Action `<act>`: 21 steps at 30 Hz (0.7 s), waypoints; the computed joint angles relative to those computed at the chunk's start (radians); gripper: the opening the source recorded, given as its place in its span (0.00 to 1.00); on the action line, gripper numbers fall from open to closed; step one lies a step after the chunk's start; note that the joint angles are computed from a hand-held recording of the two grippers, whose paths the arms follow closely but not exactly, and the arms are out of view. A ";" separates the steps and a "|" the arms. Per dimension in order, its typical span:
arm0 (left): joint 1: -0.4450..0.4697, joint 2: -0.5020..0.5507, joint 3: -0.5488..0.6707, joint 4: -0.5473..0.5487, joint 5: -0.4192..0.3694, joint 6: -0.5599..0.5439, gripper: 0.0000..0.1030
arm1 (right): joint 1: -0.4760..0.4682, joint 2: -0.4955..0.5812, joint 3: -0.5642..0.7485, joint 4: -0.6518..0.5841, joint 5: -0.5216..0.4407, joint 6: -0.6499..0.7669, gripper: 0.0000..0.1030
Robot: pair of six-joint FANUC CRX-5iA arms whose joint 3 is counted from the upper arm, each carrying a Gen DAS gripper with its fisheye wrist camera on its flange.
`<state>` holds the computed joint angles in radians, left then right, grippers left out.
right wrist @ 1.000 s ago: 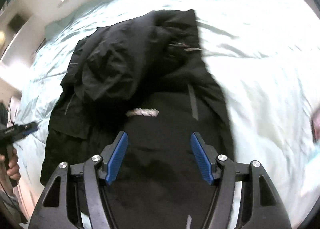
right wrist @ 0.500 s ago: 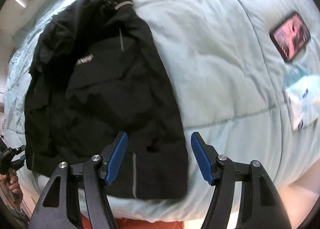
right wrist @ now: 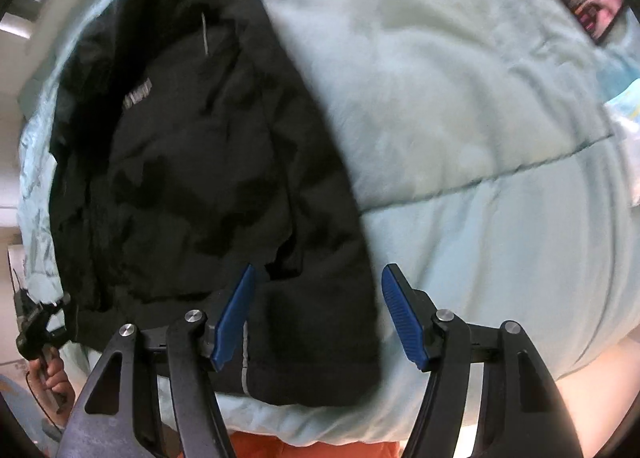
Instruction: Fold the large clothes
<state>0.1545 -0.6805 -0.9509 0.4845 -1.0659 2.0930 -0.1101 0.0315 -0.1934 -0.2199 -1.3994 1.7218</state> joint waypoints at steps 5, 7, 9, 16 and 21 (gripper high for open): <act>-0.122 -0.026 0.066 0.050 0.095 -0.107 0.15 | 0.012 -0.097 0.023 -0.063 -0.032 0.098 0.23; -0.139 -0.014 0.051 0.167 0.118 -0.222 0.15 | -0.012 -0.099 0.061 -0.133 -0.086 0.152 0.23; -0.168 0.032 0.076 0.165 0.121 -0.241 0.15 | -0.018 -0.075 0.073 -0.151 -0.110 0.149 0.23; -0.177 0.070 -0.032 0.262 0.153 -0.214 0.45 | -0.065 0.018 0.068 -0.179 -0.157 0.095 0.33; -0.207 0.054 -0.048 0.203 0.151 -0.106 0.50 | -0.065 0.042 0.046 -0.162 -0.177 0.092 0.36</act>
<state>-0.0526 -0.6267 -0.9994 0.6878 -0.9151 1.9874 -0.1754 0.0733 -0.1476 -0.3817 -1.5765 1.8137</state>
